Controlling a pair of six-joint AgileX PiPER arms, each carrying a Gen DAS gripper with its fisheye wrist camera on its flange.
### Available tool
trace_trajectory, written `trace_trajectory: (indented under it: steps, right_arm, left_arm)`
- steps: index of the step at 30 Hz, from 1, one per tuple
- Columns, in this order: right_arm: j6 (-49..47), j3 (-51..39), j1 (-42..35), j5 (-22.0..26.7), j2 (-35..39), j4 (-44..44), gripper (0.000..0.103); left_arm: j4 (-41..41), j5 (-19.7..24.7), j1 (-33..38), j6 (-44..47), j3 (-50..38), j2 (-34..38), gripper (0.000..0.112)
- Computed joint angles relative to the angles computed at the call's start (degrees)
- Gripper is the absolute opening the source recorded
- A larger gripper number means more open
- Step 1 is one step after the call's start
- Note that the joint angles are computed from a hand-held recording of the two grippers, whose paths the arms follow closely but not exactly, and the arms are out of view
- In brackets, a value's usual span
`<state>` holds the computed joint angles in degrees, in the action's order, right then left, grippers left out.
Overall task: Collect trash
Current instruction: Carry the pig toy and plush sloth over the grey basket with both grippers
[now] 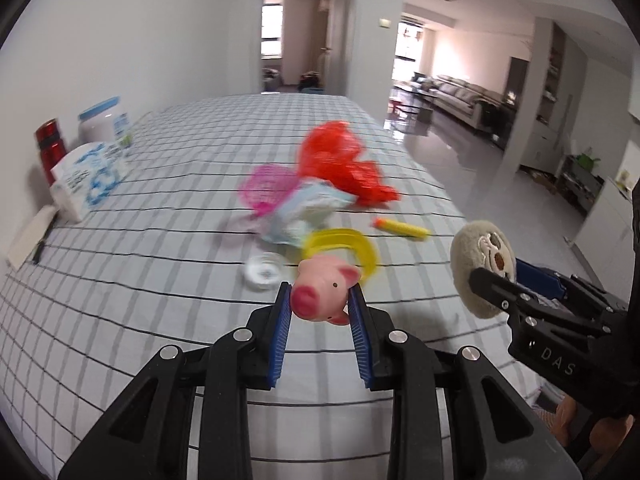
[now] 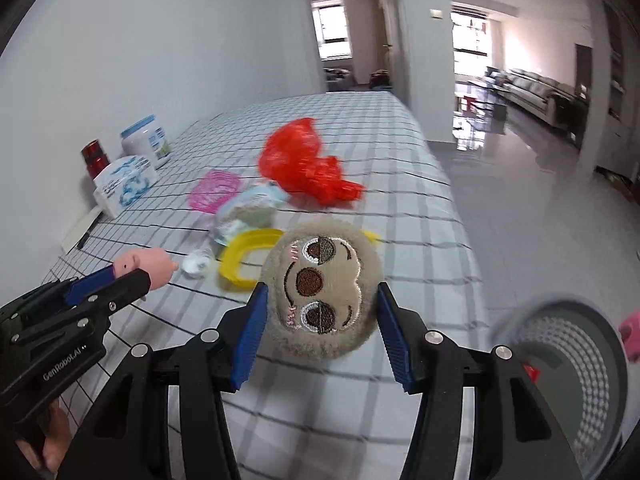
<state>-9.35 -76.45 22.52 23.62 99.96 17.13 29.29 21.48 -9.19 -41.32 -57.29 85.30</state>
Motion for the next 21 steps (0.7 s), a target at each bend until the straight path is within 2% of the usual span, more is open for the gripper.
trace_trajectory:
  steps: [6,12,21]
  right_arm:
    - [-1.69,12.33,-8.96,-2.70,-8.53,2.70,0.052]
    - [-1.34,21.41,-19.30,-4.18,-15.17,1.88,0.052]
    - [-11.04,27.77,-31.51,-4.18,-17.33,10.16,0.052]
  left_arm:
    - [-1.47,0.52,-8.71,0.29,-3.94,3.25,0.029]
    - [-6.39,1.53,-16.47,5.51,-10.90,9.14,0.029]
    - [-13.87,4.56,-24.91,14.32,-22.40,19.89,0.029]
